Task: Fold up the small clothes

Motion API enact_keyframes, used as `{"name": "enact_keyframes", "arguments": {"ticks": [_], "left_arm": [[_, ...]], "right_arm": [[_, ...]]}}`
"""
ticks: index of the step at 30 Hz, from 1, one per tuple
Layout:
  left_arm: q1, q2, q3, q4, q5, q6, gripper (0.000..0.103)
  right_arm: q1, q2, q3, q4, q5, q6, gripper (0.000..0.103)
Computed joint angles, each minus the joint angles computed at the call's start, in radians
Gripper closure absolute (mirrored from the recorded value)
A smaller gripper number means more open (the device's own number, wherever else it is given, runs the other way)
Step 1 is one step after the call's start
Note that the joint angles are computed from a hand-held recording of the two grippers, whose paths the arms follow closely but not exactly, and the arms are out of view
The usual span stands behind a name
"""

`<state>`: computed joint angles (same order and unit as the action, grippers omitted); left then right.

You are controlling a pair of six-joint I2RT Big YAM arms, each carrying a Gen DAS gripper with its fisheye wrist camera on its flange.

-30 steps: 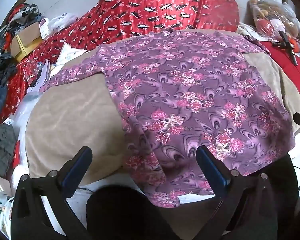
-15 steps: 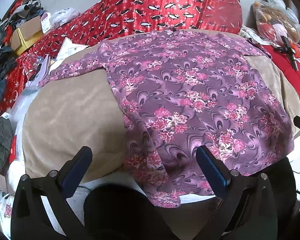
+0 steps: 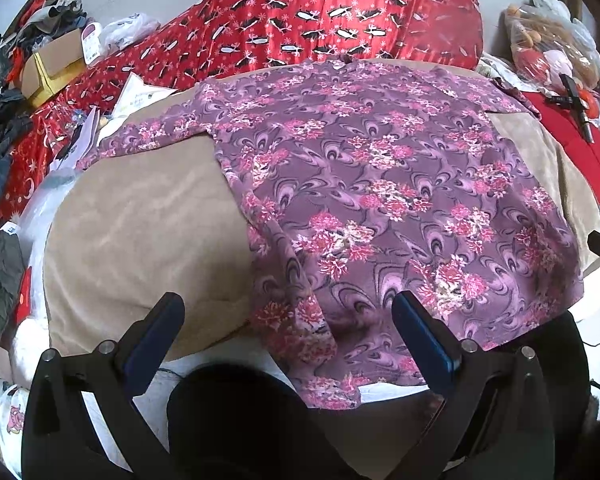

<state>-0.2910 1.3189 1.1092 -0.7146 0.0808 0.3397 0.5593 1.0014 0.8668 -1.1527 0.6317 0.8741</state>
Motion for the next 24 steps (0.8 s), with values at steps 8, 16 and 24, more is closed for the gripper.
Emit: {"name": "enact_keyframes", "arguments": {"ticks": [8, 16, 24], "left_arm": [[0.006, -0.016, -0.004, -0.009, 0.02, 0.007, 0.0], [0.007, -0.026, -0.003, -0.022, 0.034, 0.01, 0.0], [0.006, -0.031, -0.007, -0.02, 0.036, 0.01, 0.0]], "right_arm": [[0.02, -0.026, 0.0, -0.013, 0.021, 0.01, 0.001], [0.031, -0.045, -0.001, -0.027, 0.037, 0.031, 0.001], [0.033, -0.047, -0.002, -0.024, 0.037, 0.031, 0.001]]}}
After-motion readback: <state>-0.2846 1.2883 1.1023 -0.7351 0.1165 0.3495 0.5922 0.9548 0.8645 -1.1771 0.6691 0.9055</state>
